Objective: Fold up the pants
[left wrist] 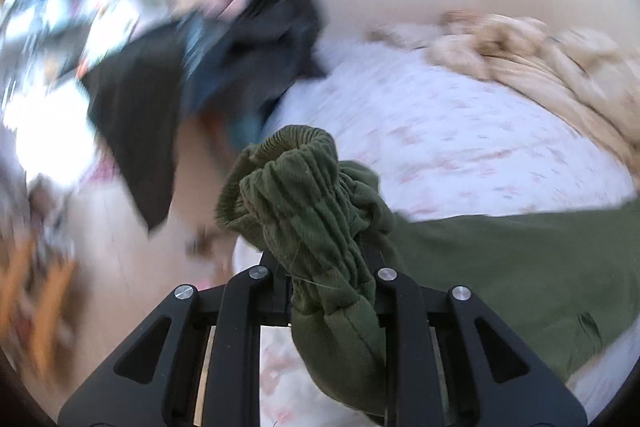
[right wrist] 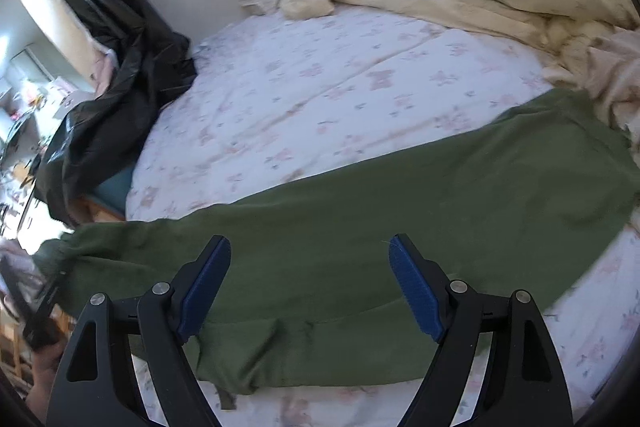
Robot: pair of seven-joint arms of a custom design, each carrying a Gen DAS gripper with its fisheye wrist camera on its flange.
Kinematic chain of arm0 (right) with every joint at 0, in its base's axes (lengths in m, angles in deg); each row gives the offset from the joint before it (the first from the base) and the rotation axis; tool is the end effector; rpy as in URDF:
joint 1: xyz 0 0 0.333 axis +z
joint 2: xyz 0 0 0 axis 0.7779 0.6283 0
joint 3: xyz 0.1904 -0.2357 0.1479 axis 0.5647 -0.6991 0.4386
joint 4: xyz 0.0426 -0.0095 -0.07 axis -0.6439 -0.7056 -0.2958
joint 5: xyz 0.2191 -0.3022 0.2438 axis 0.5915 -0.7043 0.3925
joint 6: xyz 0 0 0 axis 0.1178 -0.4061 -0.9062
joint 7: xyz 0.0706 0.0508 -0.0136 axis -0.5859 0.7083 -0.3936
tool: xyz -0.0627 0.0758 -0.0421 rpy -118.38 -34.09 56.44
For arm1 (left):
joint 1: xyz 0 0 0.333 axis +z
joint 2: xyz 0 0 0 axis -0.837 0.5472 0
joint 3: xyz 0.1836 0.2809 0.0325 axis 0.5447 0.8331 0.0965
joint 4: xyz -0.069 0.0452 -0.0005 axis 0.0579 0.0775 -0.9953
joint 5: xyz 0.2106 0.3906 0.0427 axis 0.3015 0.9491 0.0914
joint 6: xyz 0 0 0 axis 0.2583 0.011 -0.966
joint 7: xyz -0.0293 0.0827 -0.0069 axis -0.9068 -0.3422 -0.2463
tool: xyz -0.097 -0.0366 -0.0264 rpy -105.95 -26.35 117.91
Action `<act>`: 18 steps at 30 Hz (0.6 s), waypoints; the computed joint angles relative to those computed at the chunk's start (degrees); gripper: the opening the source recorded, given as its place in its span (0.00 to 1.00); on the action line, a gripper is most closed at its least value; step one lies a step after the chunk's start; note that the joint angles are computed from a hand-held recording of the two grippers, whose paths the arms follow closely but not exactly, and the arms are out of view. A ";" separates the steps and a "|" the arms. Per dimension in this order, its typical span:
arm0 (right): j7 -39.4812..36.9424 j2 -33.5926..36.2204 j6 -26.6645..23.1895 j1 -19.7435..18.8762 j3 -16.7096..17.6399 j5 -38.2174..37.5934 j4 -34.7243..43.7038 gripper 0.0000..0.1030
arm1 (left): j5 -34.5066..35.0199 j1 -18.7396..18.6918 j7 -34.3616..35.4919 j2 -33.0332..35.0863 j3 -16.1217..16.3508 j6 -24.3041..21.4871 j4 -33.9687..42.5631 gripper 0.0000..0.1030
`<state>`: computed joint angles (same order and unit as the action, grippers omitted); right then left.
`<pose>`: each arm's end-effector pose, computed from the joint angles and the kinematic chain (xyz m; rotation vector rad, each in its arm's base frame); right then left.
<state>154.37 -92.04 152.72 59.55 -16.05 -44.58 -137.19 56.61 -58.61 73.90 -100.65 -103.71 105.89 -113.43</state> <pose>0.4784 0.0924 0.5556 -1.4316 1.9523 -0.2479 0.5252 -0.1887 0.5552 -1.5682 1.6786 -0.6764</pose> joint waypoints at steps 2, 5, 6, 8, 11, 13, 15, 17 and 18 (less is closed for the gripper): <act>1.63 -0.84 -0.38 -1.62 0.42 -1.25 -0.43 0.81 | 3.76 -0.57 1.12 1.44 -2.12 0.17 2.38 0.15; 4.27 -2.39 -0.81 -4.66 1.50 -4.56 -1.09 0.81 | 9.89 -3.28 3.43 5.62 -5.46 -3.50 7.67 0.15; 5.12 -2.97 -0.85 -5.66 1.87 -5.76 -1.36 0.81 | 11.39 -4.43 3.65 6.94 -5.96 -4.71 9.08 0.15; 6.46 -4.27 -1.09 -7.37 2.10 -7.75 -2.02 0.81 | 14.08 -7.17 5.22 11.16 -7.14 -7.83 12.97 0.15; 6.73 -6.03 -2.03 -8.27 0.85 -8.40 -3.18 0.81 | 13.15 -11.70 9.17 17.72 -7.84 -11.95 18.09 0.15; 6.85 -7.20 -2.83 -9.26 0.34 -8.90 -3.98 0.81 | 11.85 -14.61 11.73 21.62 -7.99 -14.05 20.67 0.15; 6.69 -8.33 -3.46 -10.24 -0.28 -9.23 -4.88 0.81 | 12.56 -17.37 12.93 24.27 -7.73 -14.81 21.98 0.15; 6.45 -9.09 -4.04 -11.24 -0.79 -9.52 -5.66 0.81 | 9.21 -19.78 16.33 27.37 -7.85 -16.96 24.13 0.15; 6.24 -9.36 -4.39 -11.76 -0.95 -9.78 -5.96 0.81 | 6.69 -20.74 17.90 28.60 -7.93 -18.25 24.94 0.15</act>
